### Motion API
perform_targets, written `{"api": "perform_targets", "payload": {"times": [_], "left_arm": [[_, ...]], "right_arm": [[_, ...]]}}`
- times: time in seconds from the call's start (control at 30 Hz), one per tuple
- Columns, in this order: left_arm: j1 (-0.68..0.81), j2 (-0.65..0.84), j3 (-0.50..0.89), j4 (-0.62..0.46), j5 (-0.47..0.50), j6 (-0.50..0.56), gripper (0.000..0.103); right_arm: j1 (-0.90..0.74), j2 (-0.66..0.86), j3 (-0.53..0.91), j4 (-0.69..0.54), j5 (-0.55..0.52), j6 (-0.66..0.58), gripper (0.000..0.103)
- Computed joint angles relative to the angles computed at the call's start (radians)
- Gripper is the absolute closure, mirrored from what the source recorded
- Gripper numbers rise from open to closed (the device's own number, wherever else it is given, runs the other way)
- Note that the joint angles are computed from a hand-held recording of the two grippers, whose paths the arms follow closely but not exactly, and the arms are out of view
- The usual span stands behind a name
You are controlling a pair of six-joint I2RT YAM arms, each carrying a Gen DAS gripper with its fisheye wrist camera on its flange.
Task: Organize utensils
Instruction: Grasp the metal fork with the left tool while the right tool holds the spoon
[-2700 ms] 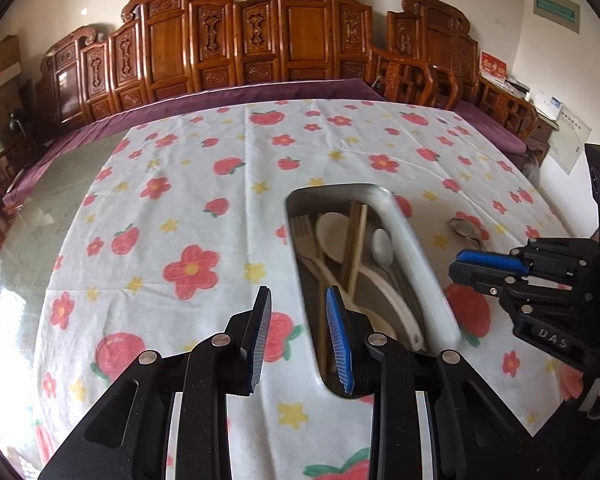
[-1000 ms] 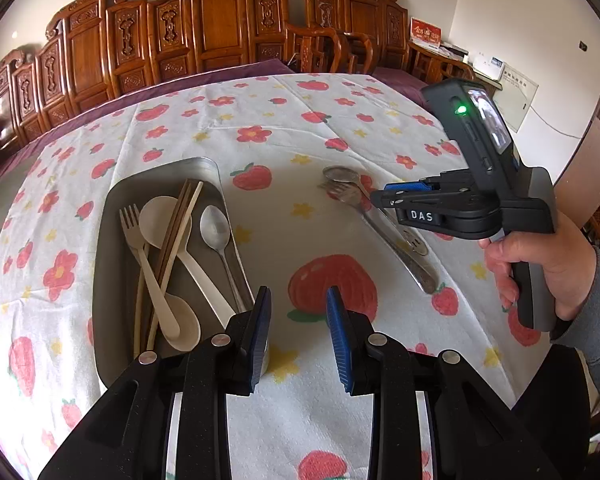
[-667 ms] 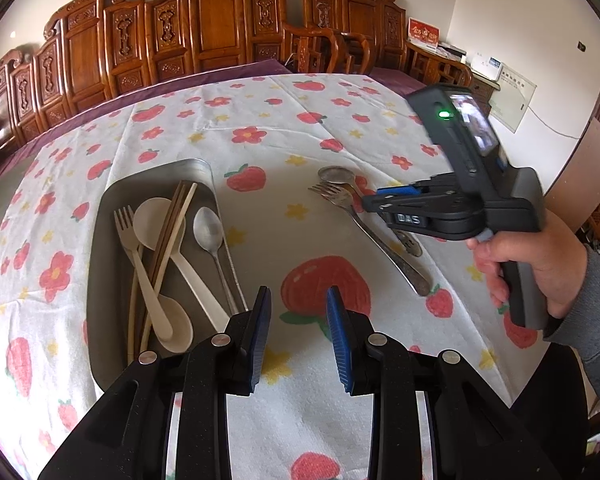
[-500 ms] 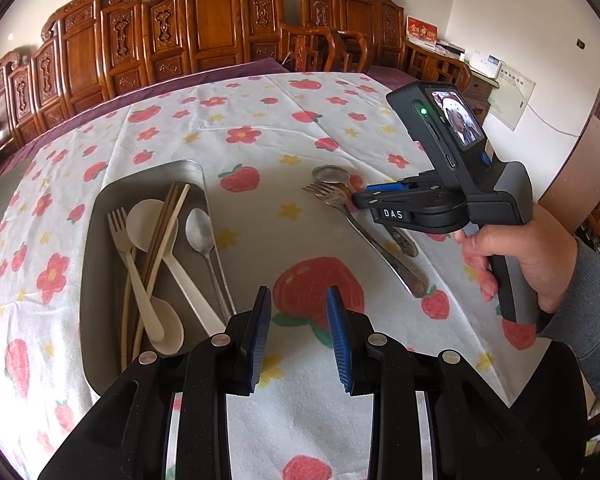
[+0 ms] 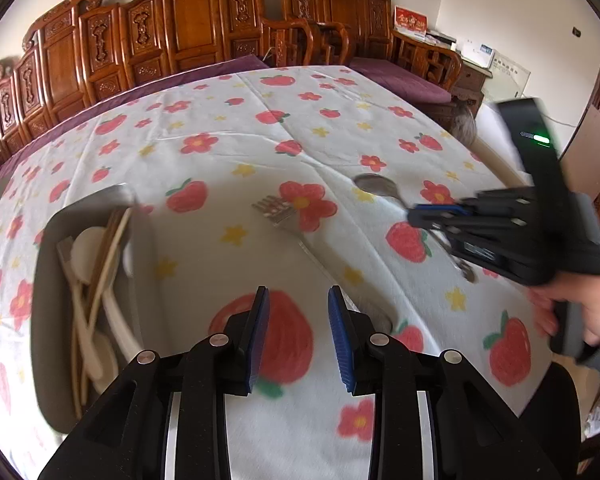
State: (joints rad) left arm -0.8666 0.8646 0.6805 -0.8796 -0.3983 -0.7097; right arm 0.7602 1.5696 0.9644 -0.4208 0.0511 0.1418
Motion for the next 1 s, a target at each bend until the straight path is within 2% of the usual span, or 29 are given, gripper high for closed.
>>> {"api": "perform_targets", "payload": {"times": [0.17,0.47,0.8,0.87,1.0], "left_arm": [[0.084,0.152,0.007,0.134,0.052,0.056,0.075],[0.177,0.362,0.037,0.280,0.101,0.101,0.075],[0.207,0.427,0.036,0.337,0.103,0.102,0.075],[0.209,0.432,0.036,0.344,0.094,0.105,0.084],[0.223,0.413,0.021,0.356,0.108,0.127,0.088]], "right_arm": [[-0.049,-0.093,-0.077,0.002,-0.030,-0.023,0.096],[-0.086,-0.145,-0.152,0.037,-0.073,-0.018,0.095],[-0.086,-0.131,-0.158,0.054,-0.085,-0.021,0.095],[-0.083,-0.132,-0.157,0.053,-0.085,-0.019,0.095],[-0.075,-0.137,-0.156,0.046,-0.082,-0.016,0.095]]}}
